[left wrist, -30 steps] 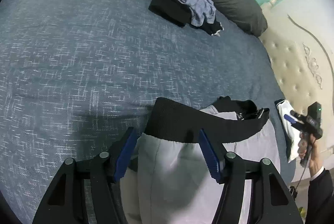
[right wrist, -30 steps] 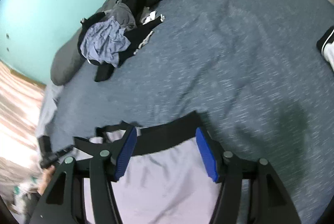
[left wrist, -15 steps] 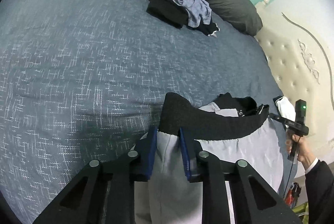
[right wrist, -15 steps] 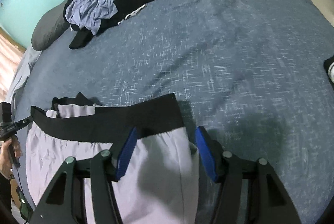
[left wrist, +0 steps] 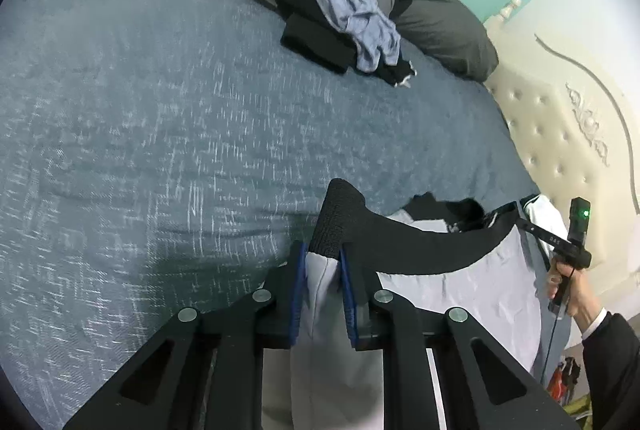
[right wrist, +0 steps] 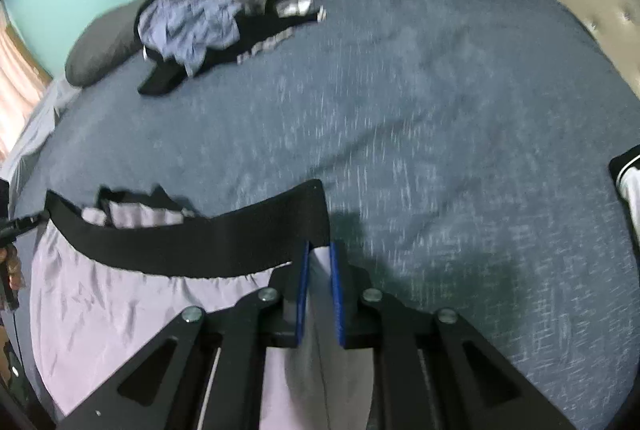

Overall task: Fold clothes
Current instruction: 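Lay the black hem band down over the jacket with both grippers, then open both grippers and release the folded hem band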

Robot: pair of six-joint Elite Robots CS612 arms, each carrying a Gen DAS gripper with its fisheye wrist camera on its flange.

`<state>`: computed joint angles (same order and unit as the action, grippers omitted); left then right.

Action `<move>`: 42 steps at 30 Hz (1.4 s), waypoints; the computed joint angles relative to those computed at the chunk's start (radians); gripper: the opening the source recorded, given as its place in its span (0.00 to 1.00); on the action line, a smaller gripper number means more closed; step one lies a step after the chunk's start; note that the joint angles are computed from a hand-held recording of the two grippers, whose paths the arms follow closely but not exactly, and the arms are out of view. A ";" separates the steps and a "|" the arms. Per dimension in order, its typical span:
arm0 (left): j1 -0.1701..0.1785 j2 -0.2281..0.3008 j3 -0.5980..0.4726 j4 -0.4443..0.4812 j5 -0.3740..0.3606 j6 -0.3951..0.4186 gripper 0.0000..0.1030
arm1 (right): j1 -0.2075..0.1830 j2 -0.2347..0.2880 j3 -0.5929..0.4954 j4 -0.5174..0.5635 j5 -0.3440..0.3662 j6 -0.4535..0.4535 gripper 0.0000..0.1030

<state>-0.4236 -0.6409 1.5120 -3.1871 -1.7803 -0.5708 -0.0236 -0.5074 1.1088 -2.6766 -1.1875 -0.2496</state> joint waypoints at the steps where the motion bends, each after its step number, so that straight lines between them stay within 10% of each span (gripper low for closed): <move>1: 0.002 -0.002 0.001 -0.005 0.002 -0.005 0.17 | -0.002 -0.003 0.004 -0.017 0.008 0.008 0.10; 24: 0.014 0.039 -0.061 0.136 -0.001 -0.048 0.29 | 0.013 0.050 -0.087 0.089 -0.062 0.054 0.16; 28: 0.008 -0.015 0.005 0.103 0.026 -0.073 0.30 | 0.012 0.001 -0.025 0.012 -0.090 0.074 0.16; 42: -0.106 -0.178 0.252 0.013 0.032 -0.044 0.31 | 0.020 -0.247 0.372 -0.019 0.143 -0.039 0.16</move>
<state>-0.5297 -0.8193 1.7642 -3.1741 -1.7482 -0.6152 -0.0037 -0.7540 1.4811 -2.6960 -1.0444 -0.2888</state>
